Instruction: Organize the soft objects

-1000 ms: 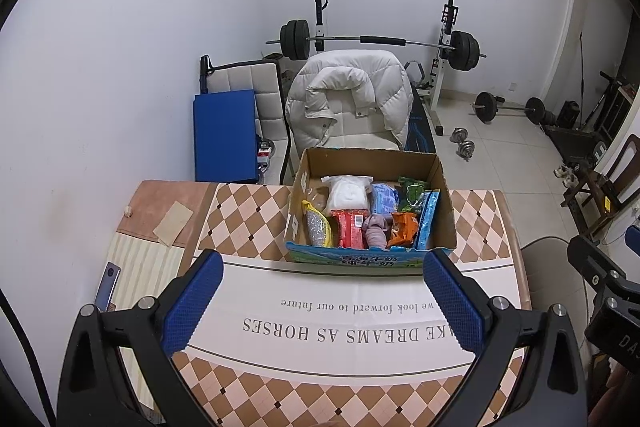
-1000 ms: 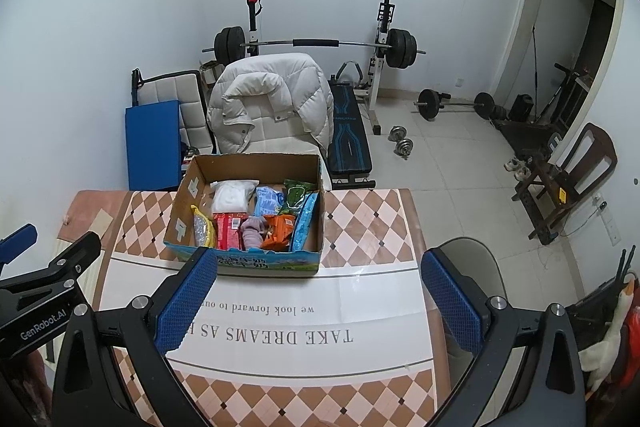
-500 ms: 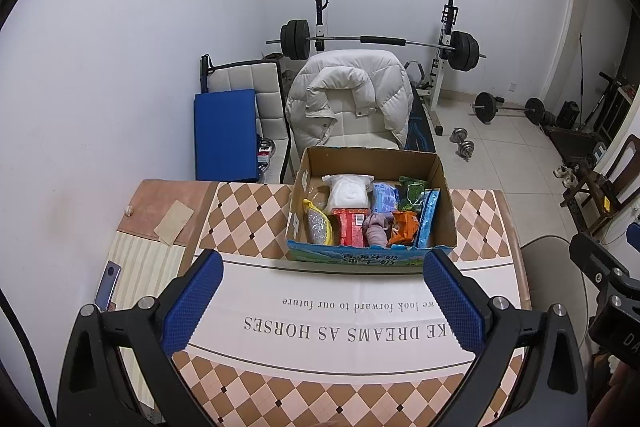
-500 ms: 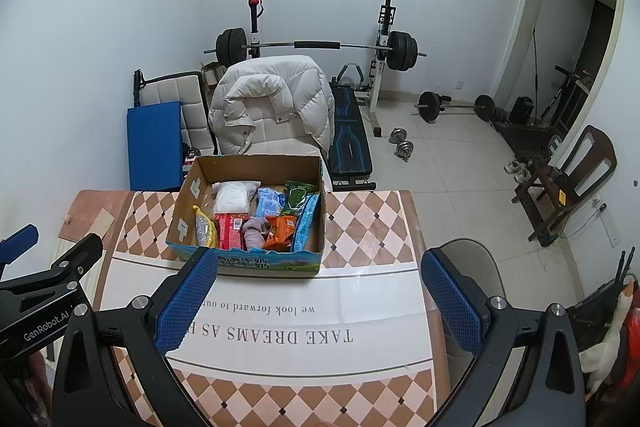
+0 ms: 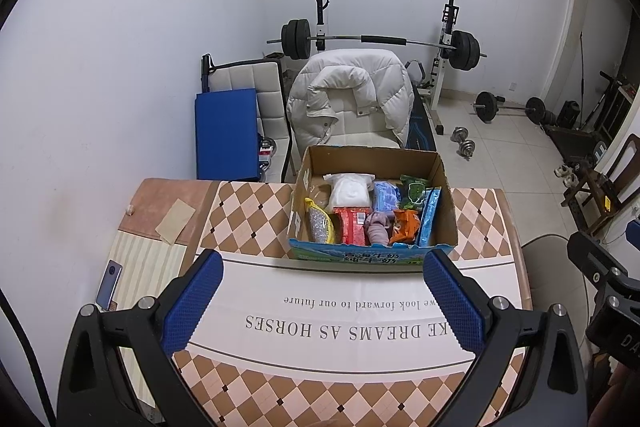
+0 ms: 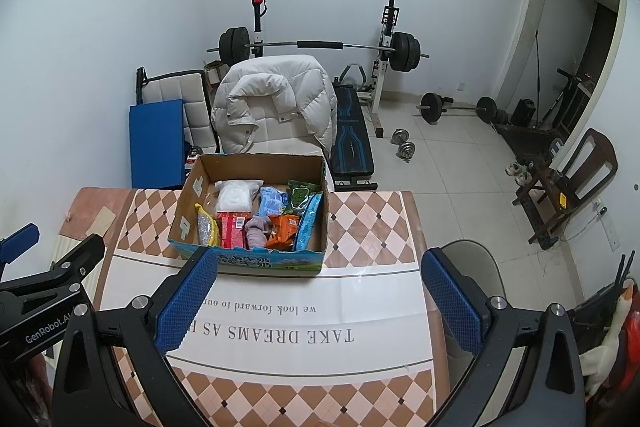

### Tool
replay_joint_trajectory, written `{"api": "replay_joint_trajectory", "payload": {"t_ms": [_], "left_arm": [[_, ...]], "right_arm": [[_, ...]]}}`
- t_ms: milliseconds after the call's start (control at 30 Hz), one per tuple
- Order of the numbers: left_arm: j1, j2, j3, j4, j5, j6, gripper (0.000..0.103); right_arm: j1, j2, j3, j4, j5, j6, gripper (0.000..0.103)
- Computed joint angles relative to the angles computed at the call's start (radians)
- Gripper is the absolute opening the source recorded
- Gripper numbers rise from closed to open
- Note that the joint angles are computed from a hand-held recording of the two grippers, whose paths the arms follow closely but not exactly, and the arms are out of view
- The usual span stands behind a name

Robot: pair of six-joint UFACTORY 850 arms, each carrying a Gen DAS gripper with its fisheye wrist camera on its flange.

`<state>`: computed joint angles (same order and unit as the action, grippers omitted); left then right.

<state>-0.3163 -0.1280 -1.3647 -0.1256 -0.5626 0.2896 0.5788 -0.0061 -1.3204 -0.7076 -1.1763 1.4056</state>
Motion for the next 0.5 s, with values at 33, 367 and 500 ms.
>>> {"api": "replay_joint_trajectory", "payload": {"t_ms": [33, 367, 500], "left_arm": [[-0.001, 0.001, 0.0, 0.002, 0.001, -0.003, 0.103], [0.004, 0.013, 0.009, -0.011, -0.003, 0.012, 0.103], [0.002, 0.013, 0.009, -0.006, -0.003, 0.005, 0.103]], "right_arm": [[0.0, 0.0, 0.0, 0.0, 0.001, 0.001, 0.103], [0.005, -0.009, -0.012, -0.003, -0.003, 0.005, 0.103], [0.005, -0.004, -0.005, -0.004, -0.001, 0.005, 0.103]]}}
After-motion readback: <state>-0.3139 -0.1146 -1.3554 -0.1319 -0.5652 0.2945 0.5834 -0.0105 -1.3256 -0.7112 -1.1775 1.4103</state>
